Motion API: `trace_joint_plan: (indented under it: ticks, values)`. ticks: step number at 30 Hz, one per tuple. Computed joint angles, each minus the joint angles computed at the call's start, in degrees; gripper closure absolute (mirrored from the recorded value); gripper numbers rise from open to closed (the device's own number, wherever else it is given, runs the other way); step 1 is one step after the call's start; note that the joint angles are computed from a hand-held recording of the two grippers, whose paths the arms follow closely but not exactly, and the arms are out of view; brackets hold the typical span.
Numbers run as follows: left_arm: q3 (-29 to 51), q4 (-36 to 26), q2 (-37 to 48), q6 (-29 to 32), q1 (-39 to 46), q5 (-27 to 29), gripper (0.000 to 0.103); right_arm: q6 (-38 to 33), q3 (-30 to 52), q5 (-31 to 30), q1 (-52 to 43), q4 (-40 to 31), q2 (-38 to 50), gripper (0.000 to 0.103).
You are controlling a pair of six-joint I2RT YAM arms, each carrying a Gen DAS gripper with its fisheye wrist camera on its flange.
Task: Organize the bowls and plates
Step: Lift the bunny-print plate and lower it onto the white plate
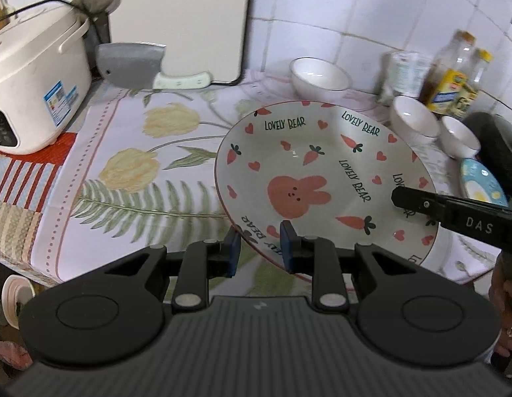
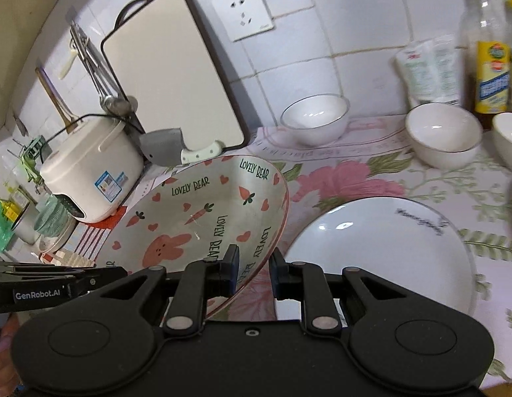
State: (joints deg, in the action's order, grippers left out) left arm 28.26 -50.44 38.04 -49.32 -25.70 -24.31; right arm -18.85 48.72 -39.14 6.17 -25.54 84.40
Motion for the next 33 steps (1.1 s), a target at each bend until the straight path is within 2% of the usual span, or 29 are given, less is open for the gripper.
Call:
trace_joint_plan:
  ticks: [5,9,19,33]
  values:
    - [3.86,-1.73,5.38,-9.67,-12.33,-5.03,0.08,-6.01,0.77,-2.41,-6.8,-6.37,-3.51,0.079]
    - [6.58,-0.94,10.92,-13.84,-17.72,-6.13,0.08,-11.16,2.74,-4.21,-12.53,-11.78,-3.63,0.079]
    - [10.01,5.94,22.27,-15.11,-21.01,-4.23,0.08,-16.94,5.86,-4.89,-21.13,-16.39,0.24,0.079]
    - [8.78,15.98,32.45,-12.71,-17.95,1.23,0.08,-19.7,4.76,-1.95,-25.05,-14.4,5.71,0.079]
